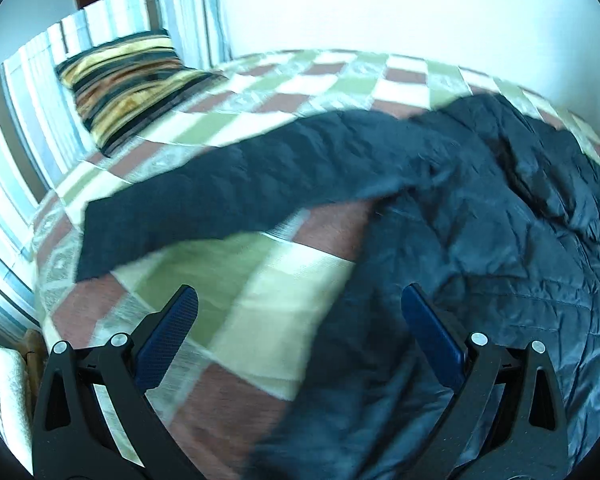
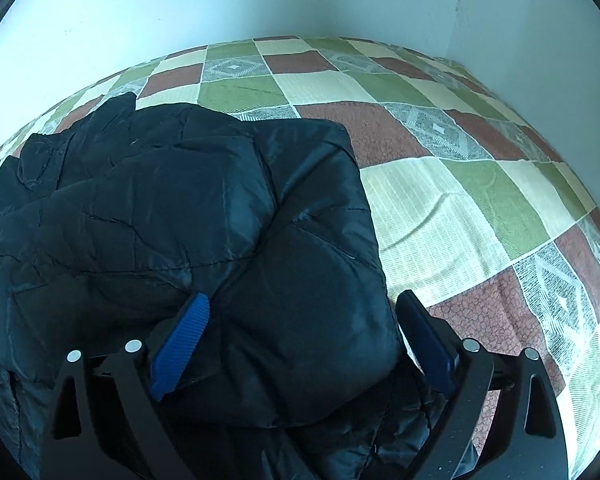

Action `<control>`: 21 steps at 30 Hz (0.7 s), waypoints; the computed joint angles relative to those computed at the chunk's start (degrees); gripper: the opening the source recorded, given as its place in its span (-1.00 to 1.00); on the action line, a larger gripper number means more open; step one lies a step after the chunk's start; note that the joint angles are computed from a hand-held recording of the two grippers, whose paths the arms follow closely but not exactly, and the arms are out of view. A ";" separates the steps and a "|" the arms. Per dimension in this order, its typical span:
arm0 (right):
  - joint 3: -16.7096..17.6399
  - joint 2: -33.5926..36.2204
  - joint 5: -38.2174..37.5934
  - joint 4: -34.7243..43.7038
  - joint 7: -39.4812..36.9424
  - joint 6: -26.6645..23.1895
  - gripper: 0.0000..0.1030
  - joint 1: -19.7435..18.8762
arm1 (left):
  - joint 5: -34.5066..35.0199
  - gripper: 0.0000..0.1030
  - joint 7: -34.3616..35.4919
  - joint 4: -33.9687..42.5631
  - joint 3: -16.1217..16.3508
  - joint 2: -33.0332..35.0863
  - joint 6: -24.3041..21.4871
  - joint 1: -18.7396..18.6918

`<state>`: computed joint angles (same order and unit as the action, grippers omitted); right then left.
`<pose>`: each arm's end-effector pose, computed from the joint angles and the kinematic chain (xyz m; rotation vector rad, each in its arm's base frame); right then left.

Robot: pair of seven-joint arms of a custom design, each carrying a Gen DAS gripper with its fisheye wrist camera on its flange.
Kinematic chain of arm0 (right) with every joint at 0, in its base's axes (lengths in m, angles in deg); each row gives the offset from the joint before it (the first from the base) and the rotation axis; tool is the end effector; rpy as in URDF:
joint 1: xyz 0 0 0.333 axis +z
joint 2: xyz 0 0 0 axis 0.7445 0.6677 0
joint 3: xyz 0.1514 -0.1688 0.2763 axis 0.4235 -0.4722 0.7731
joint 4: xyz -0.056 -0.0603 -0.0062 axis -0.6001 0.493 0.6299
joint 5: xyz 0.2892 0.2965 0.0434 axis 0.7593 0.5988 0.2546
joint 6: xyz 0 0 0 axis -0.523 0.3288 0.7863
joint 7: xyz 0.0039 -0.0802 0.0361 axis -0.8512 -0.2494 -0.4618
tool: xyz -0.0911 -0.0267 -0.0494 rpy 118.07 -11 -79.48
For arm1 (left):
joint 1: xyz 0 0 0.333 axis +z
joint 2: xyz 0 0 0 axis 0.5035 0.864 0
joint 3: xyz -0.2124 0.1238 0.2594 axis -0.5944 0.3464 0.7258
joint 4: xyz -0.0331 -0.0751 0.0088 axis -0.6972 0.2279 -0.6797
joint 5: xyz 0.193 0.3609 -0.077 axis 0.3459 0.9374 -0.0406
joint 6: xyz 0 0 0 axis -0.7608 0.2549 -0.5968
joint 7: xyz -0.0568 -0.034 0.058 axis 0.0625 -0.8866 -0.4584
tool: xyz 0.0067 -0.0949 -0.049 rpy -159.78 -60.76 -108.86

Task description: Fold large clothes

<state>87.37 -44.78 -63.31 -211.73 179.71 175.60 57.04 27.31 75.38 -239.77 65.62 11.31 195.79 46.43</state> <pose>0.5114 0.1397 0.4233 -1.5232 2.2347 -0.7746 0.4018 -0.0227 0.4744 -1.9767 1.4213 -0.3796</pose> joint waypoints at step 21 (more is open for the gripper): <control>0.13 0.57 -0.99 0.83 1.04 -2.17 0.90 0.62 | -26.83 0.65 26.43 0.41 31.14 7.44 9.45 -2.44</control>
